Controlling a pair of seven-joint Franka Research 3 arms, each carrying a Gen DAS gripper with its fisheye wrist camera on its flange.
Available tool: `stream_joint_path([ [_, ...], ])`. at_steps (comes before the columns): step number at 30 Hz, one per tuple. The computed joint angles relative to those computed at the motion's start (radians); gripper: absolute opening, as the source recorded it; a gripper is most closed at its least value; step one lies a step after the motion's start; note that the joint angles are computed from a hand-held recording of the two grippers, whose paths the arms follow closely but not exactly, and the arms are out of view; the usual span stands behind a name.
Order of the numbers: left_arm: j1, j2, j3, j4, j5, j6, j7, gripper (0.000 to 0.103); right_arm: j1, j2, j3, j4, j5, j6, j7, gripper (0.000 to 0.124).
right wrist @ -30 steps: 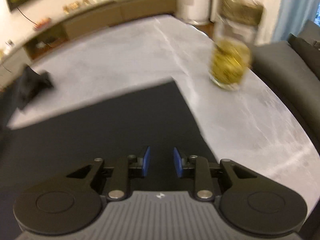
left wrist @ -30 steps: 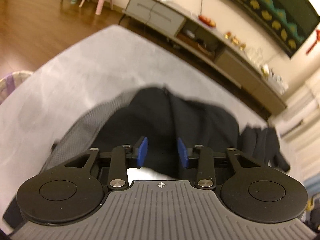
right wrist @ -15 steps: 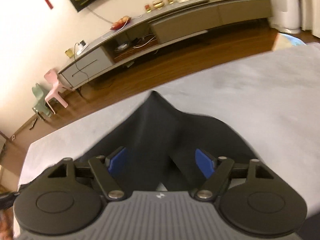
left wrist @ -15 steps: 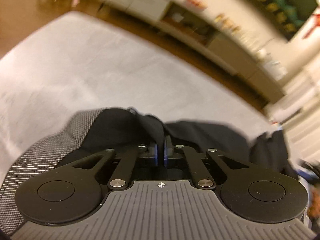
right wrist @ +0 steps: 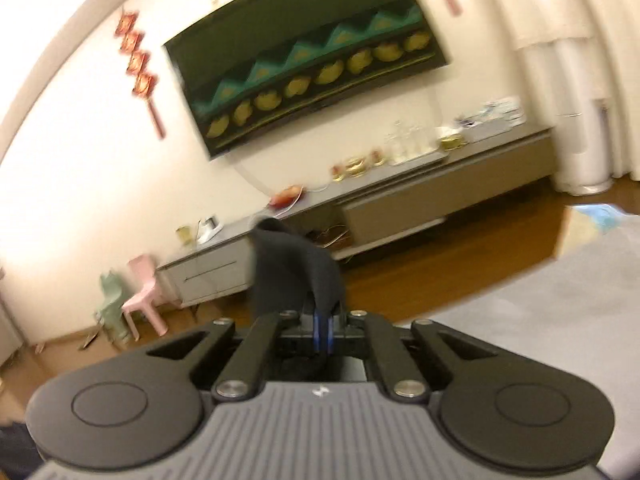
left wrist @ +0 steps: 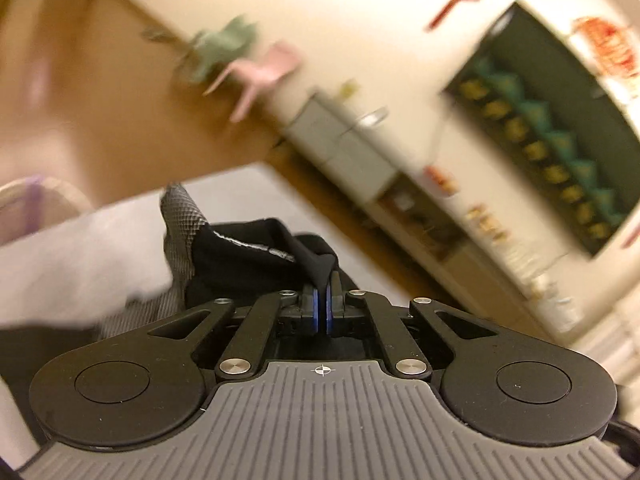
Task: Fold clothes
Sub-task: 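Grasp the garment edge with the left gripper while the right gripper pulls the leg flat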
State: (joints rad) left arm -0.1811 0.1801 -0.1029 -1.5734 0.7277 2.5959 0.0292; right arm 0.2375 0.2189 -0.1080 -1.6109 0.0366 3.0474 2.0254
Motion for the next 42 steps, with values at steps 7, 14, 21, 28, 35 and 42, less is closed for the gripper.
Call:
stream_joint_path([
  [7, -0.012, 0.058, -0.007, 0.03, -0.096, -0.089, 0.071, 0.0, -0.073, -0.287, 0.085, -0.381, 0.051, -0.393, -0.119, 0.027],
  [14, -0.004, 0.067, -0.003, 0.049, -0.113, -0.042, 0.073, 0.0, -0.14, -0.159, 0.097, -0.207, -0.029, -0.353, -0.073, 0.07],
  [21, 0.011, 0.066, 0.009, 0.043, -0.142, -0.001, 0.146, 0.0, -0.109, 0.145, 0.063, 0.156, -0.01, -0.544, -0.166, 0.027],
  [28, 0.002, 0.075, 0.029, 0.073, -0.078, -0.014, 0.154, 0.0, -0.103, -0.03, 0.084, -0.01, -0.59, -0.265, 0.205, 0.002],
  [35, 0.002, 0.155, 0.0, 0.159, -0.167, -0.002, 0.281, 0.0, 0.17, 0.062, -0.14, 0.163, -1.196, -0.629, 0.238, 0.053],
  [42, 0.007, 0.165, 0.004, 0.149, -0.249, 0.018, 0.36, 0.0, -0.074, -0.148, -0.052, -0.213, -0.549, -0.446, 0.446, 0.054],
])
